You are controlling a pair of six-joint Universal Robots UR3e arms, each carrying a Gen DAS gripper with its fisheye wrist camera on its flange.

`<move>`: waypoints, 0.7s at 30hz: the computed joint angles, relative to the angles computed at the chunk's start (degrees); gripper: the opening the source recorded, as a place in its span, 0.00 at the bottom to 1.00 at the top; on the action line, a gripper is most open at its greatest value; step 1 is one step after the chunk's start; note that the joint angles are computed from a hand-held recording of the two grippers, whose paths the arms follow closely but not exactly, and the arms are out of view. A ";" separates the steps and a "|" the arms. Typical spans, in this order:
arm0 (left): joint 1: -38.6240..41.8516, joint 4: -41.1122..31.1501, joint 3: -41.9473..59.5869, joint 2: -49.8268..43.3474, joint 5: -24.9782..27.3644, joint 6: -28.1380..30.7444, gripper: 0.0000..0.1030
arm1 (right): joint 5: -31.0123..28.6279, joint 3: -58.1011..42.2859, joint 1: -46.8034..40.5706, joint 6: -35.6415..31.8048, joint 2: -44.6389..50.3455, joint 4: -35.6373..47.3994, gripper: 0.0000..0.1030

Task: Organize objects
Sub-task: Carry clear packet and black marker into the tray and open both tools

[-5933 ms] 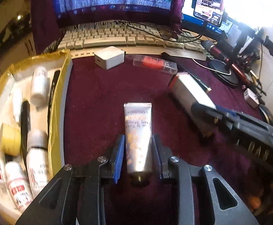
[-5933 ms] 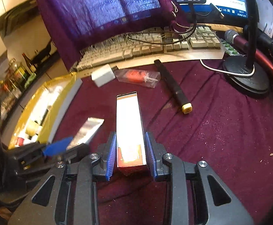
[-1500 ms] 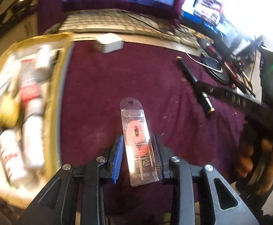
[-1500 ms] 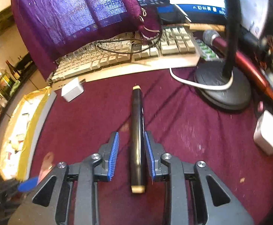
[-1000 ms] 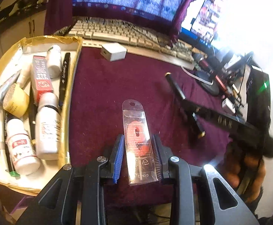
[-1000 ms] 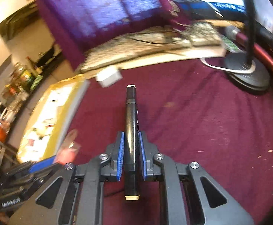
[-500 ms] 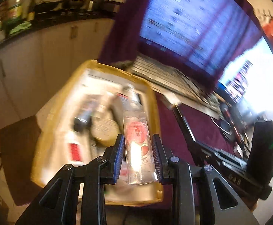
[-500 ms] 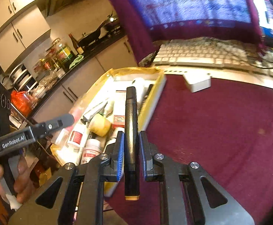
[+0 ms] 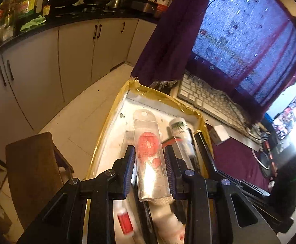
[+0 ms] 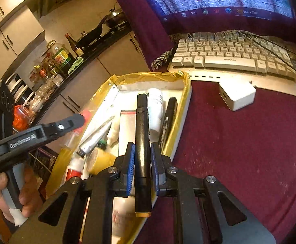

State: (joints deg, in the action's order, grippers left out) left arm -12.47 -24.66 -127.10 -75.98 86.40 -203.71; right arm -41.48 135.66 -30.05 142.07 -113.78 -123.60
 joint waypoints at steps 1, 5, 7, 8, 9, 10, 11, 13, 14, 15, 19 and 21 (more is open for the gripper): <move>0.16 -0.30 0.73 -1.00 -0.23 0.39 0.25 | 0.07 -0.25 0.37 0.51 1.10 -0.99 0.13; -0.61 0.47 3.17 -5.63 0.65 0.94 0.25 | 0.75 0.20 1.64 2.02 4.18 -5.05 0.13; -0.30 0.88 3.07 -6.50 0.62 1.05 0.25 | 1.49 0.53 2.15 2.63 5.46 -6.30 0.13; -0.15 0.80 3.49 -7.51 0.63 1.11 0.25 | 1.82 0.63 2.13 2.56 5.80 -6.23 0.13; -0.06 1.07 3.44 -8.02 0.62 1.08 0.25 | 2.25 1.08 2.05 2.75 6.04 -6.84 0.13; 0.02 1.27 3.48 -8.60 0.62 1.04 0.25 | 2.52 1.56 2.11 3.18 6.11 -7.95 0.13; 0.00 1.13 3.81 -9.04 0.63 0.90 0.25 | 2.50 1.87 2.29 3.73 6.28 -9.07 0.13; 0.34 1.13 3.64 -8.93 0.41 0.93 0.25 | 3.05 1.98 1.91 3.63 6.07 -8.35 0.14; 0.14 1.45 3.66 -8.99 0.88 0.69 0.26 | 3.64 2.00 1.03 2.43 4.95 -5.96 0.15; 0.12 1.47 3.65 -8.94 1.16 0.44 0.26 | 4.58 2.11 -0.38 0.51 3.30 -2.64 0.17; 0.48 1.70 2.67 -6.96 0.74 -0.32 0.48 | 9.03 0.64 -12.12 -18.31 -9.57 26.41 0.42; -0.20 3.96 1.06 -4.62 1.03 -1.69 0.56 | 8.75 -2.74 -19.33 -30.98 -14.18 44.49 0.43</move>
State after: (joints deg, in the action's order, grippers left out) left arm -12.68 -20.71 -126.04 -80.60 87.43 -205.39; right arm -32.73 132.93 -49.38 111.09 -127.97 -79.11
